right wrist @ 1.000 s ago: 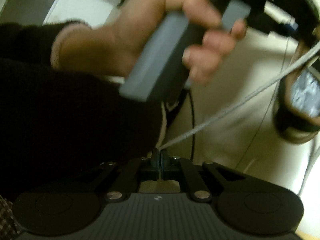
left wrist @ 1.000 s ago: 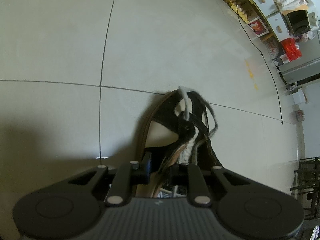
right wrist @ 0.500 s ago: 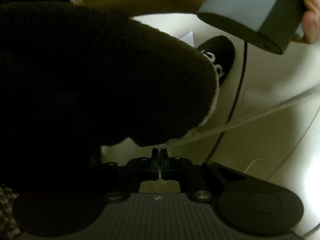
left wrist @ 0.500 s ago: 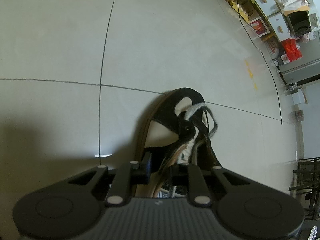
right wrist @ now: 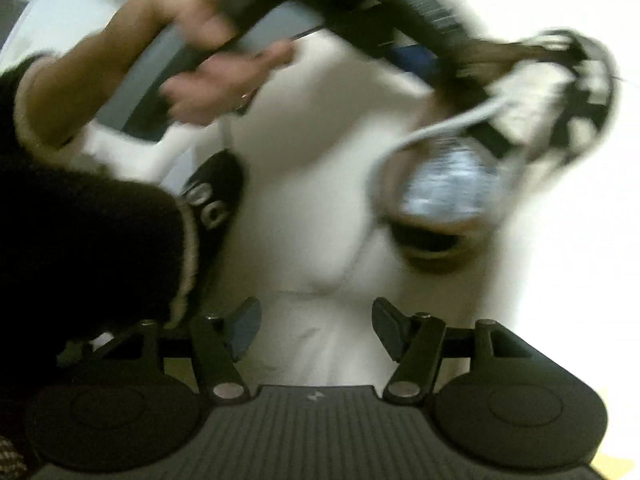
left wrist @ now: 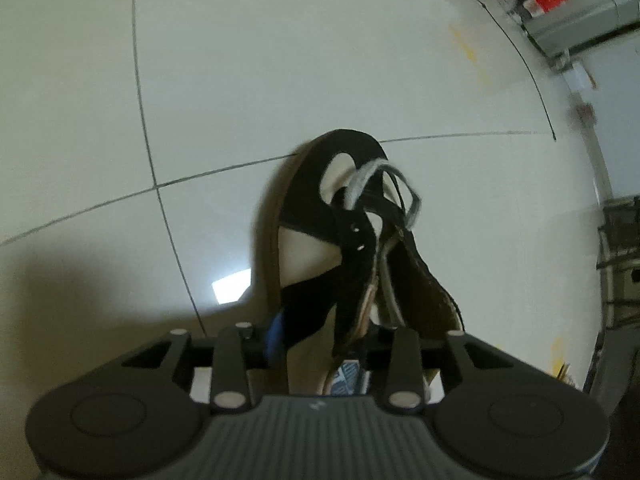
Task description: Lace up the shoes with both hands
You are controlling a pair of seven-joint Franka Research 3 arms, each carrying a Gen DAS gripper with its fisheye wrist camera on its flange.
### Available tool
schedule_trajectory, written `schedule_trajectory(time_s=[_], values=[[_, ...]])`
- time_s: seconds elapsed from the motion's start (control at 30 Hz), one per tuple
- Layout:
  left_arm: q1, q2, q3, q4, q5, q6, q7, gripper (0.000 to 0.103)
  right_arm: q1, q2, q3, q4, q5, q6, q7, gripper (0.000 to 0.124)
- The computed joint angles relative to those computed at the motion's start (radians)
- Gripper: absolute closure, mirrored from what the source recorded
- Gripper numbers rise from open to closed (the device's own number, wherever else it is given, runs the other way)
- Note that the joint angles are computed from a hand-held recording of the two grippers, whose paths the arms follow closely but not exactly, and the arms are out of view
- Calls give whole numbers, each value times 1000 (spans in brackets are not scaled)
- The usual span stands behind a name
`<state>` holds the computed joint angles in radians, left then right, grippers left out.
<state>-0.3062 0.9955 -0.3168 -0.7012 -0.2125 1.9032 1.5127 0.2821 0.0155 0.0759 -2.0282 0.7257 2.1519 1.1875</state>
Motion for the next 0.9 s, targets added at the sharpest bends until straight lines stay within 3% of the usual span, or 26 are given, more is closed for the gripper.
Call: schedule_trajectory(time_s=[0.07,0.13,0.3,0.33,0.37,0.43,0.53,0.63,0.73,0.8,0.83,0.9], values=[[-2,-33,10,-55,7,32,6,72,-14,-12,-15,-12,-29,32,26,59],[16,-96,5,-180,1,115,-6,78,-28,-22,-25,-31,-69,92,67,59],[46,-170,-10,-328,-24,227,-61,81,-24,3,-16,-68,-157,362,237,59],[48,-184,-12,-354,-26,251,-67,81,-21,10,-14,-73,-189,416,278,63],[51,-189,-16,-365,-28,271,-66,86,-15,3,-11,-87,-233,460,325,77],[56,-199,-26,-388,-35,315,-64,92,-4,45,-4,-66,-282,537,379,90],[52,-191,-28,-382,-31,370,-71,94,-17,72,-17,-39,-291,585,376,93],[53,-132,-41,-301,-39,362,-66,94,-23,115,-16,-23,-314,670,362,98],[69,-73,-72,-217,-69,331,-30,82,-51,145,-5,13,-263,657,303,94],[94,-38,-108,-164,-116,285,26,62,-71,134,2,24,-219,604,250,81],[114,-27,-130,-152,-149,258,69,57,-82,118,11,14,-171,586,198,75],[147,2,-164,-112,-213,188,145,43,-97,87,18,-8,-73,534,93,72]])
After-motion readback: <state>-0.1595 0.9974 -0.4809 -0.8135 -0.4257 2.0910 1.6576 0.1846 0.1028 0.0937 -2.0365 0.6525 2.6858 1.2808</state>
